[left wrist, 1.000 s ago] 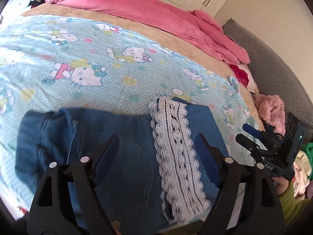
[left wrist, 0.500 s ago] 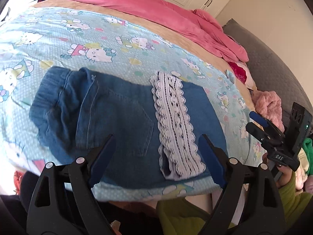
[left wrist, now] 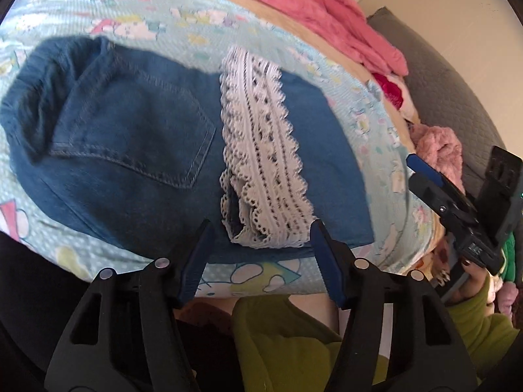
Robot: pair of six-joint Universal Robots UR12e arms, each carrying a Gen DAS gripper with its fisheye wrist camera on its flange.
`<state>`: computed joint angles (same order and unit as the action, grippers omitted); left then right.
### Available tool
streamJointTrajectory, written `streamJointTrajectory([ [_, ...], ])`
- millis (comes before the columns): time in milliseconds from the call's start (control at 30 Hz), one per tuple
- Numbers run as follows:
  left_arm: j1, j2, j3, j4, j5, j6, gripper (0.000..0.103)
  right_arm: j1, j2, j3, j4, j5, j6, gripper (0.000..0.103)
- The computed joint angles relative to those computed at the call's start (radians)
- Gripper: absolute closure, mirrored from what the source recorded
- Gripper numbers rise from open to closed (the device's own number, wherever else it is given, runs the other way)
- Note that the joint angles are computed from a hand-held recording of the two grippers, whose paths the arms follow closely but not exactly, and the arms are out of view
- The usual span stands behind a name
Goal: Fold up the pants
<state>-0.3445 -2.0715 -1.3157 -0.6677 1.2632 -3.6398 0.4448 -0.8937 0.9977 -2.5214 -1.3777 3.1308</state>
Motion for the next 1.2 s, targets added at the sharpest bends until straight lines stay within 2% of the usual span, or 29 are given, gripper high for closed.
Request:
streamJointTrajectory([
  [33, -0.001, -0.006, 0.005, -0.009, 0.006, -0.018, 0.05, 0.0, 0.0, 0.001, 0.007, 0.005, -0.011, 0.034],
  [133, -0.006, -0.022, 0.021, -0.023, 0.012, -0.024, 0.05, 0.001, 0.002, 0.005, 0.015, 0.024, -0.012, 0.034],
  [167, -0.009, -0.025, 0.024, -0.025, 0.017, -0.022, 0.054, 0.001, 0.005, 0.003, 0.021, 0.031, -0.009, 0.034],
  [200, -0.011, -0.029, 0.03, -0.032, 0.007, -0.009, 0.079, 0.001, 0.008, 0.0, 0.026, 0.032, -0.005, 0.034],
  [233, -0.012, -0.031, 0.034, -0.038, 0.005, 0.004, 0.087, 0.002, 0.011, -0.004, 0.035, 0.032, -0.001, 0.034],
  [300, -0.013, -0.027, 0.035, -0.037, 0.027, 0.024, 0.09, 0.004, 0.016, -0.012, 0.049, 0.04, 0.004, 0.034],
  [367, -0.015, -0.012, 0.024, -0.03, 0.06, 0.046, 0.09, 0.007, 0.02, -0.019, 0.05, 0.055, -0.004, 0.034],
  [467, -0.035, -0.003, 0.03, -0.056, 0.17, 0.116, 0.089, 0.018, 0.033, -0.041, 0.062, 0.075, -0.056, 0.034],
  [533, -0.041, -0.009, 0.042, -0.081, 0.199, 0.136, 0.087, 0.026, 0.05, -0.063, 0.088, 0.065, -0.08, 0.034],
  [667, -0.042, -0.016, 0.047, -0.098, 0.203, 0.152, 0.081, 0.045, 0.096, -0.136, 0.262, -0.033, -0.101, 0.042],
  [967, -0.042, -0.015, 0.046, -0.093, 0.211, 0.161, 0.075, 0.04, 0.058, -0.075, 0.22, -0.031, -0.114, 0.042],
  [1200, -0.05, -0.005, 0.045, -0.081, 0.238, 0.17, 0.068, 0.025, 0.017, -0.024, 0.166, -0.012, -0.072, 0.04],
])
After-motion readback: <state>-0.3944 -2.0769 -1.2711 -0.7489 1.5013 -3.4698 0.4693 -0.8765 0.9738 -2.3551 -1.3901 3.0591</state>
